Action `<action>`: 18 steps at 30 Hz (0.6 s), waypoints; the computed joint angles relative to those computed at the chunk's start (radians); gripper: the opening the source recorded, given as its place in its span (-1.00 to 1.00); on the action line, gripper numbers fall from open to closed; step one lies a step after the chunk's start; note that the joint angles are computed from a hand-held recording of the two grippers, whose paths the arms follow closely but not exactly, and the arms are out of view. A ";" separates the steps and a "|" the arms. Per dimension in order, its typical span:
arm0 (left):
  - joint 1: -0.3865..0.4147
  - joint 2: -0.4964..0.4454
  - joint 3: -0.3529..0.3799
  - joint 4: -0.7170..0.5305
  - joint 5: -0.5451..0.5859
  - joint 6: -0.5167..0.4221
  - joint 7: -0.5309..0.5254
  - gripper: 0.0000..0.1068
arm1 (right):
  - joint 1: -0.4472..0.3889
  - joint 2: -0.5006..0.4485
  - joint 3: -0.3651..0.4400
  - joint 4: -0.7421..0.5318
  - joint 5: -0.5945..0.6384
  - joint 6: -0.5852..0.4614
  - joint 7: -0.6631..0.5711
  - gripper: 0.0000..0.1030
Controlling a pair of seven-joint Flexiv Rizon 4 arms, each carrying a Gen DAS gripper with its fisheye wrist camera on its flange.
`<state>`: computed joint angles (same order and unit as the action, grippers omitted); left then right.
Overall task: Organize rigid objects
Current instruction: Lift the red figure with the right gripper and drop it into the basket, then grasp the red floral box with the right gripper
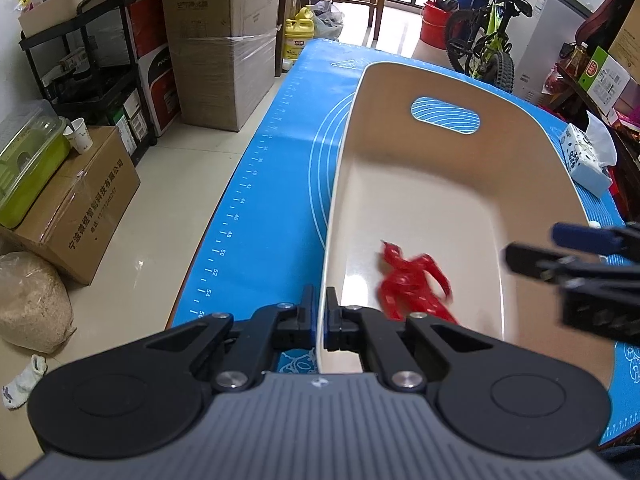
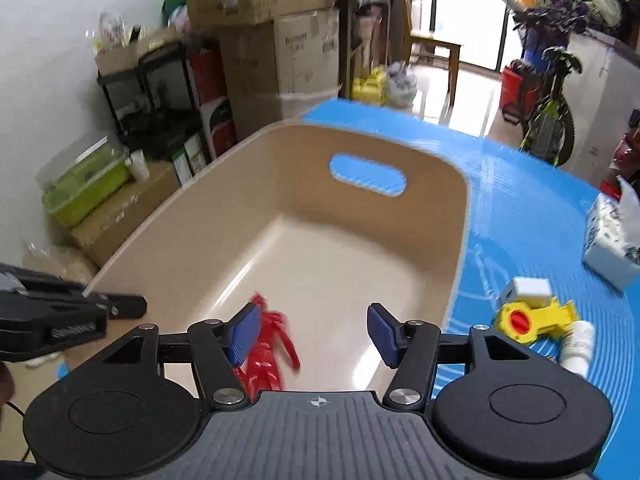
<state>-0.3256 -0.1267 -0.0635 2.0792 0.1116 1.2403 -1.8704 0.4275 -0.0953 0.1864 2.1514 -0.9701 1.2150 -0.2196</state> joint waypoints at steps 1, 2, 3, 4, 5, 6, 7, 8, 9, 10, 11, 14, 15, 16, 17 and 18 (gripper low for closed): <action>-0.001 0.000 0.001 -0.002 0.004 -0.002 -0.005 -0.91 | -0.005 0.016 -0.005 0.010 -0.019 0.007 0.021 0.30; -0.001 0.000 0.002 -0.002 0.006 -0.005 -0.008 -0.91 | -0.014 0.035 -0.009 0.022 -0.045 0.013 0.048 0.32; -0.001 0.000 0.002 -0.004 0.010 -0.007 -0.012 -0.91 | -0.027 0.061 -0.013 0.037 -0.086 0.018 0.089 0.33; -0.002 0.000 0.003 -0.006 0.014 -0.009 -0.017 -0.91 | -0.042 0.080 -0.012 0.050 -0.112 0.022 0.116 0.35; -0.002 0.000 0.003 -0.007 0.015 -0.010 -0.019 -0.90 | -0.060 0.102 -0.011 0.064 -0.140 0.025 0.143 0.37; -0.001 0.001 0.003 -0.006 0.015 -0.011 -0.018 -0.90 | -0.079 0.123 -0.008 0.075 -0.161 0.023 0.164 0.38; 0.000 0.001 0.003 -0.007 0.015 -0.011 -0.020 -0.90 | -0.099 0.147 -0.004 0.089 -0.174 0.016 0.177 0.40; 0.000 0.001 0.002 -0.006 0.015 -0.012 -0.021 -0.90 | -0.116 0.163 0.002 0.099 -0.184 0.009 0.186 0.43; 0.000 0.002 0.002 -0.007 0.016 -0.013 -0.022 -0.90 | -0.133 0.182 0.006 0.113 -0.191 -0.003 0.194 0.45; 0.000 0.002 0.002 -0.008 0.017 -0.014 -0.024 -0.90 | -0.150 0.196 0.011 0.127 -0.193 -0.013 0.195 0.49; 0.000 0.001 0.002 -0.010 0.018 -0.016 -0.025 -0.90 | -0.163 0.208 0.015 0.140 -0.182 -0.028 0.186 0.49; 0.000 0.002 0.002 -0.010 0.022 -0.017 -0.031 -0.90 | -0.193 0.238 0.027 0.186 -0.120 -0.077 0.146 0.49; 0.000 0.002 0.002 -0.010 0.022 -0.017 -0.031 -0.90 | -0.202 0.245 0.029 0.203 -0.103 -0.084 0.133 0.49; 0.000 0.002 0.001 -0.010 0.022 -0.018 -0.031 -0.90 | -0.209 0.250 0.031 0.218 -0.086 -0.094 0.120 0.49; 0.000 0.002 0.001 -0.010 0.022 -0.018 -0.031 -0.90 | -0.213 0.255 0.034 0.231 -0.057 -0.110 0.102 0.49; 0.000 0.003 0.002 -0.011 0.025 -0.019 -0.032 -0.90 | -0.215 0.258 0.038 0.247 -0.026 -0.125 0.088 0.49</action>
<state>-0.3258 -0.1239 -0.0619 2.0683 0.1361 1.2214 -1.9027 0.2128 0.1624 0.2245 2.3986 -0.9963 1.0901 -0.1315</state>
